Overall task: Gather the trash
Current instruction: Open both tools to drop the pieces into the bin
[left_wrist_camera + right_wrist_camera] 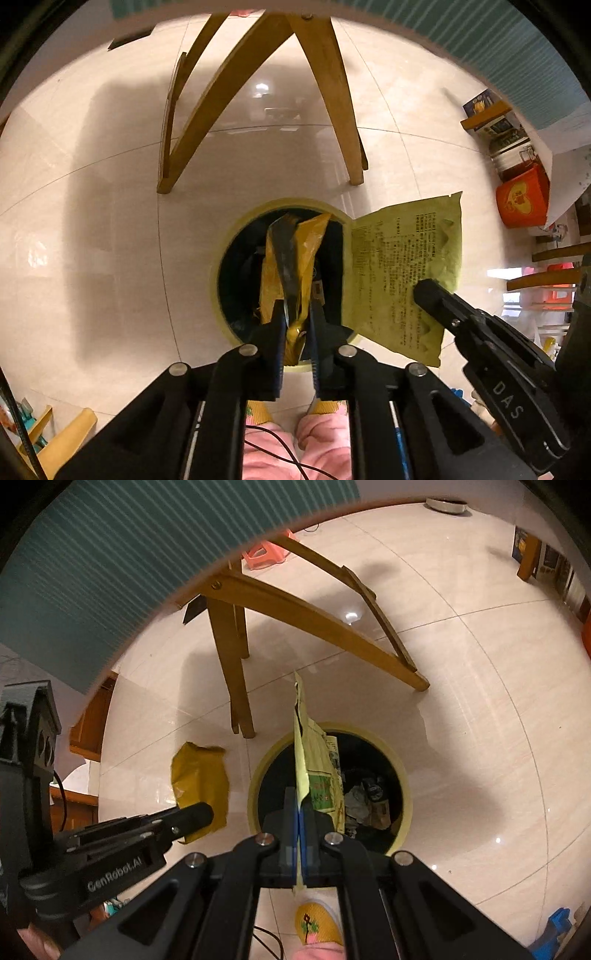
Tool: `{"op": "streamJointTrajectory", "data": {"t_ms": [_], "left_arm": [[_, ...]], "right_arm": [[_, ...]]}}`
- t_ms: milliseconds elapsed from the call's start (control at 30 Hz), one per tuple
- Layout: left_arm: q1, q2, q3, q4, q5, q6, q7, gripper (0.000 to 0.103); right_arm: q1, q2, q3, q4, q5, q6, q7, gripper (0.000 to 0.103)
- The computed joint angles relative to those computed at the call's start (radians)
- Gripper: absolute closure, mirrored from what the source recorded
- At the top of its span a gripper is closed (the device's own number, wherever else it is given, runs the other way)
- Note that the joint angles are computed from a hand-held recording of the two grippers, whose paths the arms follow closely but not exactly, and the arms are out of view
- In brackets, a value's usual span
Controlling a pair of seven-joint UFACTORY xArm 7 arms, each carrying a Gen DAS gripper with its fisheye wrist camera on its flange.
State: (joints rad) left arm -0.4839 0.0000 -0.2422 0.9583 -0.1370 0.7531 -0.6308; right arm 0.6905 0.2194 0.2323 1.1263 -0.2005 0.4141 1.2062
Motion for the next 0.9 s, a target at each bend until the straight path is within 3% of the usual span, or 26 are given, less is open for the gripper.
{"op": "streamJointTrajectory", "data": {"t_ms": [67,133,200,267,400,633,900], "left_arm": [[0.004,0.015,0.004,0.005,-0.007,-0.008,0.011,0.08],[0.004,0.036,0.004,0.022,0.006,-0.003,-0.003,0.06],[0.005,0.05,0.008,0.033,0.02,0.001,-0.023,0.053],[0.007,0.052,0.009,0.031,0.021,-0.003,-0.033,0.053],[0.003,0.054,0.008,0.048,0.059,0.015,-0.057,0.053],[-0.012,0.013,-0.002,0.087,0.132,0.093,-0.099,0.053],[-0.016,-0.037,-0.014,0.189,0.175,0.212,-0.153,0.053]], "right_arm": [[0.001,0.012,0.001,0.008,0.006,0.002,0.002,0.101],[-0.003,0.03,0.006,0.023,0.029,0.025,-0.013,0.101],[-0.008,0.037,0.012,0.035,0.055,0.047,-0.031,0.101],[-0.003,0.032,0.008,0.032,0.056,0.051,-0.029,0.1],[0.001,0.005,0.004,0.014,0.046,0.055,-0.021,0.089],[-0.023,-0.038,0.02,-0.015,0.074,0.06,-0.055,0.089],[-0.048,-0.115,0.04,0.035,0.101,0.161,-0.14,0.089]]}}
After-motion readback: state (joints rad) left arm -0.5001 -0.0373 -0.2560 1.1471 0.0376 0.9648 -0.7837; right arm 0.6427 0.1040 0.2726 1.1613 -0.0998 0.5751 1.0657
